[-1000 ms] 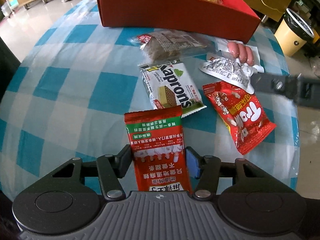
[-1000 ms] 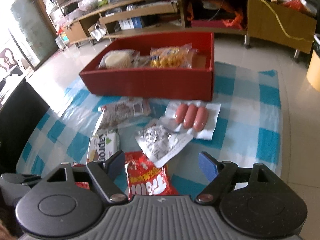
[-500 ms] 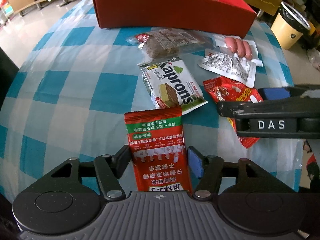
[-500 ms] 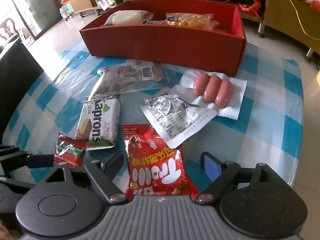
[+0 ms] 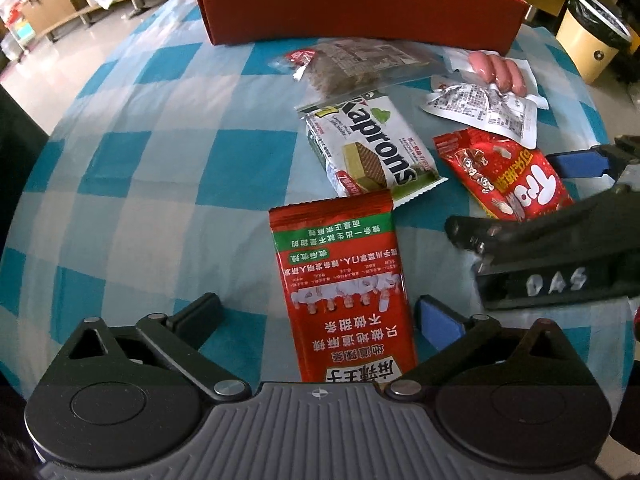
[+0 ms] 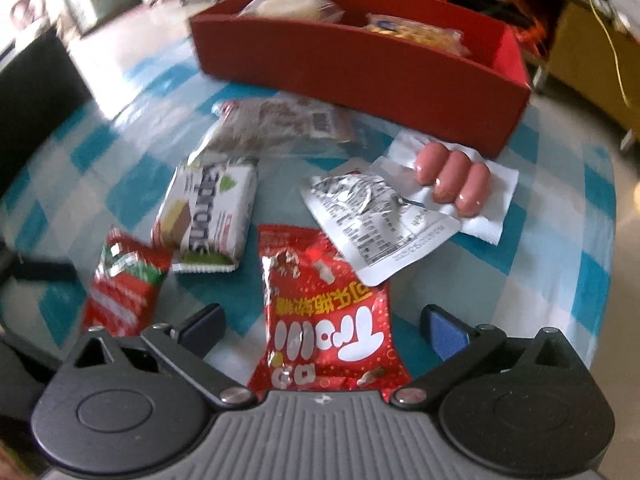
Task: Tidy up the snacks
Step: 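Grasp the red-green wafer pack with the left tool while the right tool grasps the red Trolli bag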
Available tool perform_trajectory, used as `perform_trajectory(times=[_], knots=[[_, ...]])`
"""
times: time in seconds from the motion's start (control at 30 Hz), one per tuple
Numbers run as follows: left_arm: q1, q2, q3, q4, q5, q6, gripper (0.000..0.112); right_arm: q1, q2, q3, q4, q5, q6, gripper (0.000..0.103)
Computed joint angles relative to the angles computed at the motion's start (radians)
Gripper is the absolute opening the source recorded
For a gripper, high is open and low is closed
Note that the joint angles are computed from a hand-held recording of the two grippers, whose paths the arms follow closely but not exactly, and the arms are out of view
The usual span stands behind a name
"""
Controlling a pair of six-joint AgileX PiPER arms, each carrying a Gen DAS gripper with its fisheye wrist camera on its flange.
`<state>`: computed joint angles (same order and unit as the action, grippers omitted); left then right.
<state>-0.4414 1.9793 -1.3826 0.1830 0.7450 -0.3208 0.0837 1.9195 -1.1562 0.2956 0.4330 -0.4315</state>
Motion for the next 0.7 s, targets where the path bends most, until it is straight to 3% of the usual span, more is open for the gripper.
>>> perform_trajectory(times=[0.2,0.3,0.33,0.37,0.5,0.7], knots=[[0.005,-0.001,0.008,-0.019,-0.016,0.019,0.103,-0.041,-0.013,0.02,0.142,-0.008,-0.135,0.098],[0.006,0.006,-0.006,-0.03,-0.005,0.03,0.103,-0.03,-0.034,0.047,0.08,-0.066,-0.092,0.071],[0.004,0.006,-0.004,-0.028,-0.009,0.03,0.103,-0.038,-0.039,0.042,0.113,-0.048,-0.118,0.059],[0.001,0.004,0.001,-0.024,-0.017,0.027,0.103,-0.038,-0.045,0.048,0.106,-0.056,-0.105,0.054],[-0.009,0.003,0.007,-0.014,-0.032,0.029,0.103,-0.037,-0.066,0.055,0.107,-0.035,-0.076,0.052],[0.005,0.0,0.004,-0.052,-0.023,0.071,0.102,-0.043,-0.182,0.177,0.153,-0.083,-0.068,0.052]])
